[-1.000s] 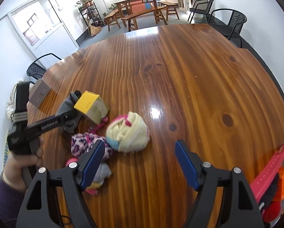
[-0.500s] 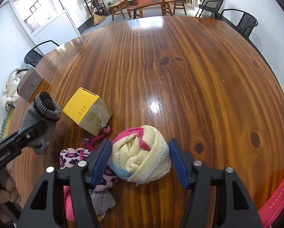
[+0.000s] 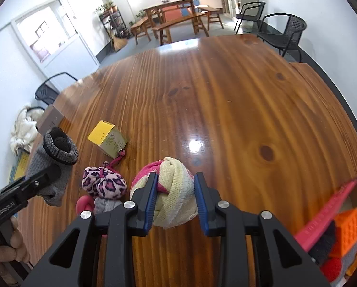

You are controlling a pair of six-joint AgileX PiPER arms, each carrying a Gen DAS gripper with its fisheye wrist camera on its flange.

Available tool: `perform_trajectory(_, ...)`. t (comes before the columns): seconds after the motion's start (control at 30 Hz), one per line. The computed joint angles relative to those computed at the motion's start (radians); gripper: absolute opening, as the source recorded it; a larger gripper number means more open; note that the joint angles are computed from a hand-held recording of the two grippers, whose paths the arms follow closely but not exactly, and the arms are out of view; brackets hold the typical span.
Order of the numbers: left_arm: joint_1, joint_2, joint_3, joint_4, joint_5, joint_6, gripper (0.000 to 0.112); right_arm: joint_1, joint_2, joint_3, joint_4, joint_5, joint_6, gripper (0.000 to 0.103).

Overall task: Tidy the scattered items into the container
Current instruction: 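Carry the grey sock and sock ball over the red box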

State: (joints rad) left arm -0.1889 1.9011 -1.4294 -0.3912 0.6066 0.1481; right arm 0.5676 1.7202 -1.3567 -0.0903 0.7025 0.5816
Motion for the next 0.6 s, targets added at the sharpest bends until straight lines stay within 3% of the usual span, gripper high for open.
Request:
perform_trajectory(0.1, -0.073, -0.041, 0.013, 0.028, 0.008, -0.038, 0.056, -0.035, -0.173, 0.163, -0.021, -0.032, 0.034, 0.033)
perform_trajectory(0.3, -0.254, -0.081, 0.003, 0.062, 0.014, -0.146, 0.056, -0.198, -0.413, 0.326, -0.065, 0.030, -0.004, 0.033)
perform_trajectory(0.6, -0.565, -0.035, -0.113, 0.148, 0.039, -0.355, 0.056, -0.528, -0.636, 0.457, 0.049, 0.087, -0.238, 0.033)
